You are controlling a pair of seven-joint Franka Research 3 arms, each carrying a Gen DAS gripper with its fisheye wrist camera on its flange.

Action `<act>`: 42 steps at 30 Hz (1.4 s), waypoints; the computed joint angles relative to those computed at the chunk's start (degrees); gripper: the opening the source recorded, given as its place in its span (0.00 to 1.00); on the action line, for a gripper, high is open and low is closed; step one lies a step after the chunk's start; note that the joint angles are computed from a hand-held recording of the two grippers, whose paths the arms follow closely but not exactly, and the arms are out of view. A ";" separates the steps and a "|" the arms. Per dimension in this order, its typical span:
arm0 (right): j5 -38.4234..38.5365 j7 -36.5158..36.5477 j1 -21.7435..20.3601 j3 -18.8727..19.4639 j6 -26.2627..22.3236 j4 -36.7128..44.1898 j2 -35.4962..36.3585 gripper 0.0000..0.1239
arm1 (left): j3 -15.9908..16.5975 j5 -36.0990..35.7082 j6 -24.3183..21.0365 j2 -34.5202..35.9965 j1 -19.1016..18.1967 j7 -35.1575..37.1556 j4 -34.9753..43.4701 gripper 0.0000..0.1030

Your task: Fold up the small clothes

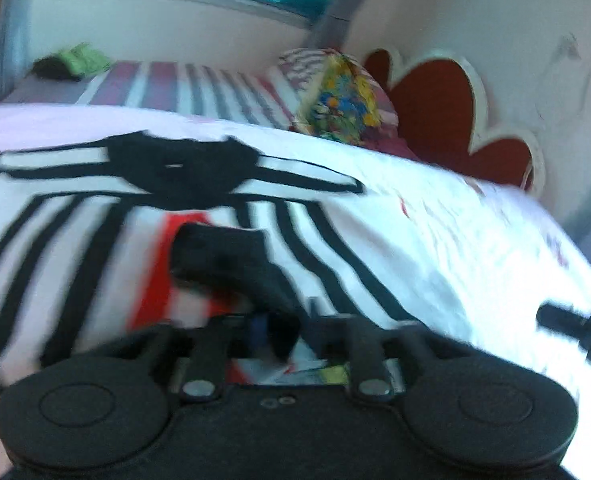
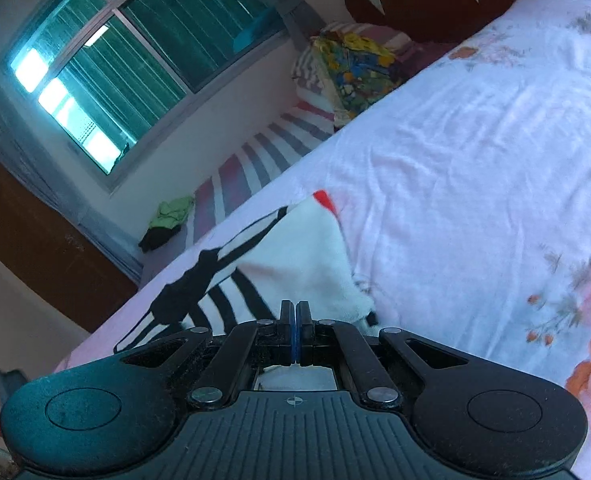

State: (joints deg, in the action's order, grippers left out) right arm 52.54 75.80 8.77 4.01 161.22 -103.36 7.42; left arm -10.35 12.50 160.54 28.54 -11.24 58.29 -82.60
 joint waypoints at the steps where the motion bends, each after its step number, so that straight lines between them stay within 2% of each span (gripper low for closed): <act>1: -0.63 0.34 0.08 -0.09 -0.09 0.41 0.16 0.00 | -0.03 1.12 0.95 -0.14 -0.63 0.92 -0.36 0.67; 2: -1.64 0.88 0.18 -0.20 -0.41 0.95 0.48 0.00 | -0.20 1.97 2.55 -0.13 -0.94 2.00 -0.95 0.83; 3: -2.78 1.37 0.35 -0.23 -0.63 1.54 0.93 0.03 | -0.27 2.69 4.49 -0.90 -1.13 2.74 -2.53 0.83; 4: -3.94 1.96 0.55 -0.22 -0.56 2.01 1.34 0.32 | -0.78 2.94 6.32 -2.36 -0.69 3.93 -4.86 0.80; 6: -1.74 -1.51 0.53 1.19 1.80 2.71 2.31 0.70 | 0.02 3.41 9.46 -6.85 -0.41 3.35 -10.98 0.74; 7: 2.26 -6.31 -0.20 2.62 1.62 3.46 2.82 0.70 | 3.03 3.94 9.77 -9.26 -2.28 1.26 -13.76 0.71; 8: 3.98 -8.60 -0.35 3.26 0.38 4.62 3.77 0.69 | 6.20 8.48 10.31 -13.12 -3.53 -4.84 -18.55 0.66; 10: 4.89 -10.74 -0.07 3.85 -2.14 6.90 5.82 0.55 | 15.11 23.23 10.03 -20.05 -8.40 -21.10 -26.26 0.64; 11: 4.54 -10.72 0.30 3.98 -2.90 7.80 6.80 0.53 | 17.53 30.44 8.30 -23.14 -9.21 -28.16 -29.10 0.64; 12: 4.19 -10.62 0.63 4.15 -3.43 8.67 7.84 0.50 | 18.54 36.65 5.12 -26.39 -9.11 -34.35 -31.99 0.62; 13: 1.78 -8.62 1.59 3.75 -3.48 9.54 9.06 0.50 | 18.59 40.39 2.49 -29.06 -8.18 -38.40 -34.48 0.61; 15: -1.55 -5.42 2.55 3.48 -3.65 11.09 11.26 0.50 | 18.32 40.68 0.51 -32.13 -5.69 -40.52 -37.90 0.59; 19: -9.09 1.19 4.25 2.71 -2.58 13.75 15.11 0.50 | 16.88 34.59 -2.98 -32.96 -2.81 -33.71 -39.48 0.46; 22: -12.80 3.24 4.31 3.05 -2.48 15.47 16.89 0.48 | 15.56 31.98 -1.39 -32.03 -0.70 -30.44 -39.29 0.44; 23: -13.30 2.91 3.88 3.60 -3.13 16.09 17.28 0.40 | 14.75 32.25 -1.77 -30.62 -0.10 -29.97 -37.70 0.44; 24: -14.02 2.88 3.59 3.84 -4.26 16.60 17.56 0.20 | 14.05 33.76 -2.28 -29.39 0.72 -30.73 -36.28 0.43; 25: -15.79 3.99 4.06 3.25 -5.08 17.02 17.81 0.13 | 13.52 34.50 -2.33 -29.08 1.60 -31.92 -35.88 0.41; 27: -15.94 2.86 3.41 4.07 -4.38 17.14 18.02 0.08 | 12.55 31.30 -1.75 -29.24 3.32 -32.07 -35.83 0.40; 30: -14.19 -0.78 2.29 5.62 -1.63 15.96 16.89 0.07 | 10.59 26.34 -1.94 -28.25 5.42 -25.54 -34.96 0.38; 33: -11.73 -5.97 1.25 7.21 1.71 14.23 14.99 0.06 | 8.81 22.93 -0.86 -28.13 7.83 -21.97 -35.35 0.38; 35: -12.84 -5.93 2.01 6.25 1.48 14.43 15.17 0.06 | 7.44 21.85 -1.06 -27.81 9.25 -19.97 -35.09 0.40; 37: -16.90 -2.85 3.89 3.96 0.54 15.30 16.51 0.07 | 6.21 22.46 -2.10 -27.56 10.08 -18.94 -34.59 0.40; 39: -16.41 -5.37 2.97 5.41 1.40 15.55 17.09 0.07 | 5.55 23.21 -2.24 -28.04 10.60 -19.00 -34.99 0.40; 42: -10.40 -11.95 -0.04 9.59 4.76 15.35 16.60 0.06 | 4.99 23.26 -1.89 -28.94 11.18 -17.98 -36.19 0.41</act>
